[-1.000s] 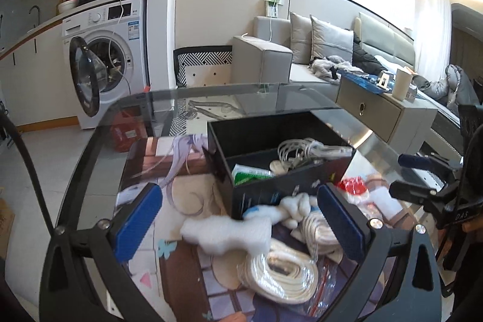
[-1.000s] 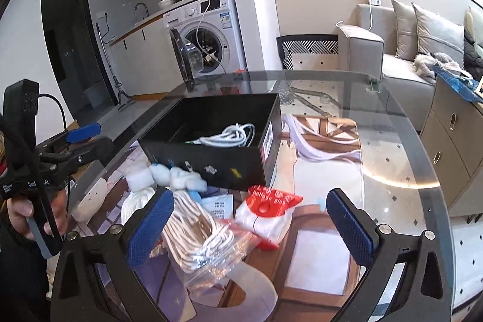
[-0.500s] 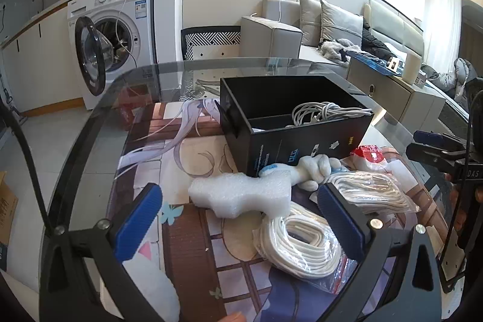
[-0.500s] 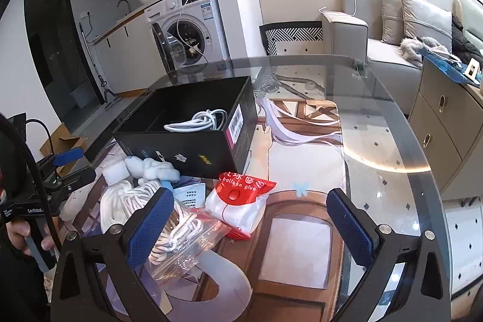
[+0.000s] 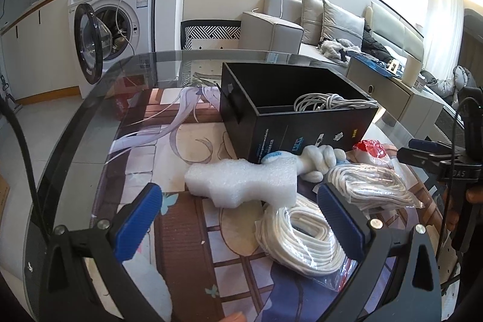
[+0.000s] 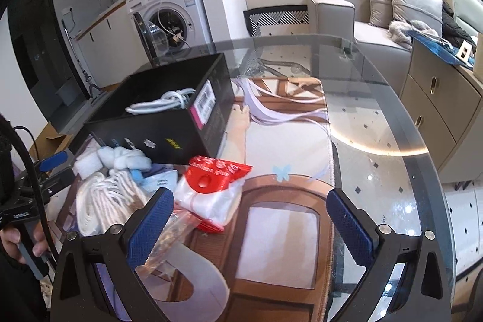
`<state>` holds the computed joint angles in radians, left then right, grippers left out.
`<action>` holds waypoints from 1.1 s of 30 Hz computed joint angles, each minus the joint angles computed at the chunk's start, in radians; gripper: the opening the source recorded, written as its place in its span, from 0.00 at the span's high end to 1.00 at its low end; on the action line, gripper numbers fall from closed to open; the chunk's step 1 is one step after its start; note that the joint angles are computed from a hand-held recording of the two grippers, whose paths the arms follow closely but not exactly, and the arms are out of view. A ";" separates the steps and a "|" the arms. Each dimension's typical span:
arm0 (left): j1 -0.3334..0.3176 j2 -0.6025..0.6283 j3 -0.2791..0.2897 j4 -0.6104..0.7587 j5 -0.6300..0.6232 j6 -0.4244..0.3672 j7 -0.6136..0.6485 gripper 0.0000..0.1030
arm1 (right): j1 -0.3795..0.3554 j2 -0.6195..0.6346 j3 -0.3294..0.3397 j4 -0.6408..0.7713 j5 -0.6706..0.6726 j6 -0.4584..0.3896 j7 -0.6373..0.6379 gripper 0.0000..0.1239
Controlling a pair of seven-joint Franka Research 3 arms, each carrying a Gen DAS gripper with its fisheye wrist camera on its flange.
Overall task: Organize soft objects
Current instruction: 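Reach the right tool to the red 'balloon glue' bag and grasp it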
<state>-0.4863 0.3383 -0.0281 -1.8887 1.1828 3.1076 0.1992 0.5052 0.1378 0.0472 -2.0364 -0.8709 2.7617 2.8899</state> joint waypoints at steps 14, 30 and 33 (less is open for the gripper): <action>-0.010 0.005 0.014 0.004 0.050 0.018 -0.040 0.00 | 0.024 0.053 -0.007 0.039 0.181 -0.024 -0.200 0.17; 0.001 0.003 0.000 0.001 0.048 0.018 -0.030 0.00 | 0.075 0.134 -0.057 0.154 0.263 -0.101 -0.239 0.17; -0.003 0.003 -0.001 0.000 0.039 0.009 -0.024 0.00 | 0.075 0.115 -0.063 0.130 0.246 -0.108 -0.205 0.17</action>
<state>-0.4891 0.3417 -0.0288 -1.8886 1.2219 3.1167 0.1749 0.5799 0.2530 -0.0157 -1.9064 -0.6246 2.6538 2.6845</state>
